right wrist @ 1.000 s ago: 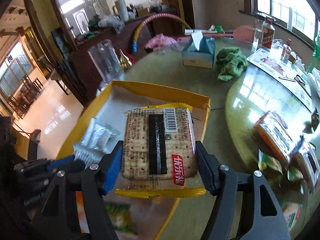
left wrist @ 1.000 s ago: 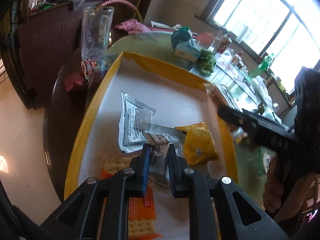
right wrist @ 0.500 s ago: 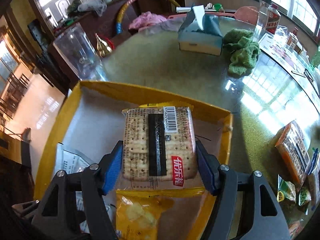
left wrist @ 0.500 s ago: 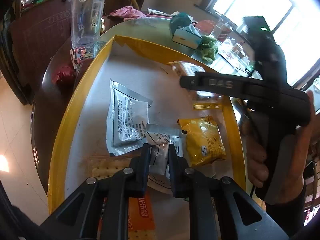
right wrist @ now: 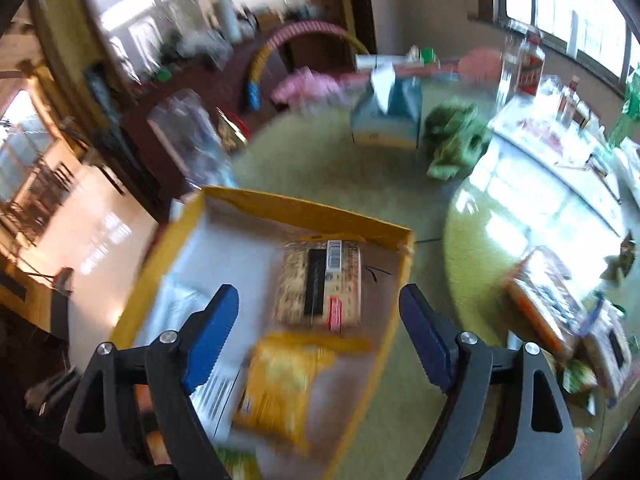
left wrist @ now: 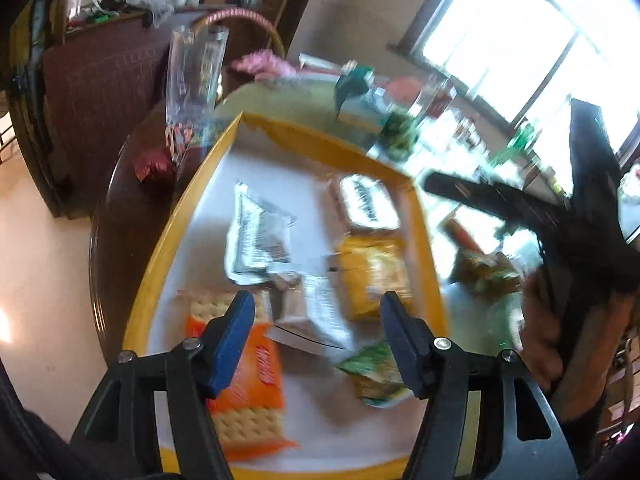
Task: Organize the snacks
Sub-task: 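Lower both packs into the yellow tray and open both grippers, then withdraw both grippers from the tray back toward the snack pile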
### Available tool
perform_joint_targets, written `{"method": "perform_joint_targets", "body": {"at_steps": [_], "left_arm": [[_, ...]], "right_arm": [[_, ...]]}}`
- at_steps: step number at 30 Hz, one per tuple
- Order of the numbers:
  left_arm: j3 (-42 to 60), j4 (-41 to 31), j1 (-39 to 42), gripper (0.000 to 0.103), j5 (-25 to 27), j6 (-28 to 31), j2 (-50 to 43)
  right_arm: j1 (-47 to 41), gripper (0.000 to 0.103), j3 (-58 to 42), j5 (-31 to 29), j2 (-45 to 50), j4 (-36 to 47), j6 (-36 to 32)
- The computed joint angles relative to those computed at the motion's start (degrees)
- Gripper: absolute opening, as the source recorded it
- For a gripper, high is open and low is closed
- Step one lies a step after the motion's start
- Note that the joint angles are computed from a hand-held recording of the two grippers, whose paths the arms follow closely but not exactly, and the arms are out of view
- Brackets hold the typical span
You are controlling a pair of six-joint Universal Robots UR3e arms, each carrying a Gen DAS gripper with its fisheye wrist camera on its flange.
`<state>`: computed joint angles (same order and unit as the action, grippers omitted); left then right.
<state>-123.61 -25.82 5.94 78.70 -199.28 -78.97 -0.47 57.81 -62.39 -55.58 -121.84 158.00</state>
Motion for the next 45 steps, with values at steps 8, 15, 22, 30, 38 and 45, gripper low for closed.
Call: {"method": "perform_joint_targets", "body": {"at_steps": [8,15,22,30,38,45], "left_arm": [[6.07,6.68,-19.54,0.071,10.61,-9.62,-4.97],[19.57,3.16,-30.29,0.071,13.58,-12.13,-16.41],[28.58,-0.52,-35.07,0.071,15.95,-11.64,-23.43],[30.89,-2.52,-35.3,0.071,15.75,-11.92,-25.72],[30.8,-3.2,-33.11,0.071,14.77,-12.35,-25.84],[32.09,-3.68,-31.97,0.071,13.08,-12.36,-27.53]], "right_arm": [[-28.86,0.083,40.76,22.23,-34.44,8.39,-22.65],[-48.51,0.083,36.42,23.86,-35.53,32.92,-41.43],[-49.87,0.083,31.93,19.01,-25.84,27.87,-39.37],[-37.19,0.083,14.65,12.04,-6.5,17.25,-33.29],[-30.13,0.083,-1.98,6.77,7.26,21.75,-33.7],[-35.59,0.083,14.45,8.17,-3.39,23.31,-42.48]]}}
